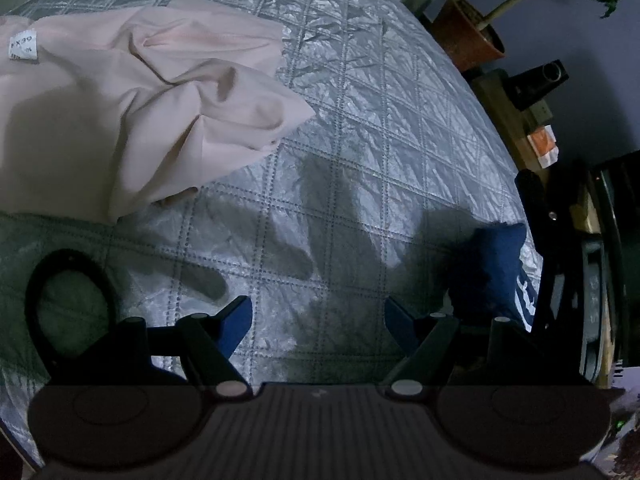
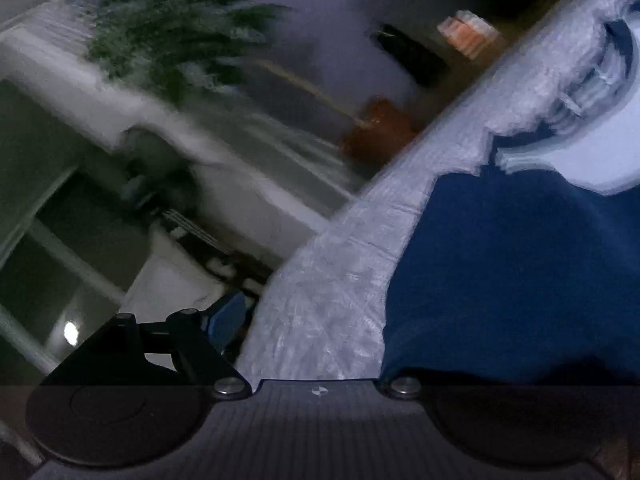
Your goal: Fold clothes
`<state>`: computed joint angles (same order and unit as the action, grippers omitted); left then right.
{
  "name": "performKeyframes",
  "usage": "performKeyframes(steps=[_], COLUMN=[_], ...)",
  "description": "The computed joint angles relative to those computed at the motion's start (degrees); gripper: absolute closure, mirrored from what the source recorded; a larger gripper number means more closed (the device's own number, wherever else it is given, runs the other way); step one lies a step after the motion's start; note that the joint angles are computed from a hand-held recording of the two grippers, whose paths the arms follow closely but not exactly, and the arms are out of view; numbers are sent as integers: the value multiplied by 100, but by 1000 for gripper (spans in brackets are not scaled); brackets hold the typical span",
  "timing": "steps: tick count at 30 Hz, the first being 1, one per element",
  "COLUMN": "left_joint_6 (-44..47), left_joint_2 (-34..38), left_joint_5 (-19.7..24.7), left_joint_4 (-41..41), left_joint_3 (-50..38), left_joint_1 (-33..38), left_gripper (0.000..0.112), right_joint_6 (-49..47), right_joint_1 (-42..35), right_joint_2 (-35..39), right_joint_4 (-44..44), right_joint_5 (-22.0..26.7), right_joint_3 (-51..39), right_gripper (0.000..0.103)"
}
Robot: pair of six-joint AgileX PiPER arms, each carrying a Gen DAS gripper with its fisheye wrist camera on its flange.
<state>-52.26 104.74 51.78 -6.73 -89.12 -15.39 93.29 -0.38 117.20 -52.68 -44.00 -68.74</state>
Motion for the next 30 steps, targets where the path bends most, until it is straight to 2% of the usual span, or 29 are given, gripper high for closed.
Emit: performKeyframes(steps=[1, 2, 3, 4, 6, 11, 13, 15, 17, 21, 24, 26, 27, 29, 30], left_joint_6=[3, 7, 11, 15, 23, 59, 51, -24, -150, -417, -354, -313, -240, -168, -151], left_joint_2=[2, 3, 4, 5, 8, 4, 4, 21, 40, -52, -56, -58, -45, 3, 8], left_joint_5=[1, 1, 1, 0, 0, -14, -21, 31, 114, -29, -63, -57, -45, 3, 10], left_joint_4=[-7, -13, -20, -27, -41, -68, -44, 26, 92, 242, 256, 250, 196, 165, 162], left_joint_3=[1, 3, 5, 7, 11, 19, 28, 5, -8, 115, 79, 78, 67, 10, 5], left_joint_1=[4, 9, 13, 18, 27, 34, 21, 3, 7, 15, 27, 23, 37, 24, 13], left_gripper=[43, 43, 43, 43, 43, 43, 43, 47, 46, 46, 46, 45, 45, 45, 45], right_joint_6=[138, 142, 152, 378, 703, 251, 247, 674, 1002, 1998, 2174, 1971, 1874, 1998, 2279], right_joint_1=[-34, -20, 16, 72, 78, 14, 19, 47, 86, -279, -779, -1156, -1362, -1801, -1978], right_joint_2=[10, -44, -120, -226, -368, -996, -1134, -1138, -1101, -967, -1278, -1753, -2145, -2995, -3398], right_joint_4=[-139, -177, -220, -452, -636, 328, 186, -625, -1276, -2438, -2186, -2051, -2159, -2726, -3298], right_joint_5=[-75, 79, 323, 795, 1147, 998, 1015, 1062, 976, 219, -384, -524, -324, 226, 745], right_joint_3=[10, 59, 101, 97, 207, 1255, 1409, 1285, 1167, 888, 1445, 1956, 2209, 2560, 2631], right_gripper=[13, 13, 12, 11, 13, 11, 11, 11, 9, 5, 6, 8, 13, 15, 15])
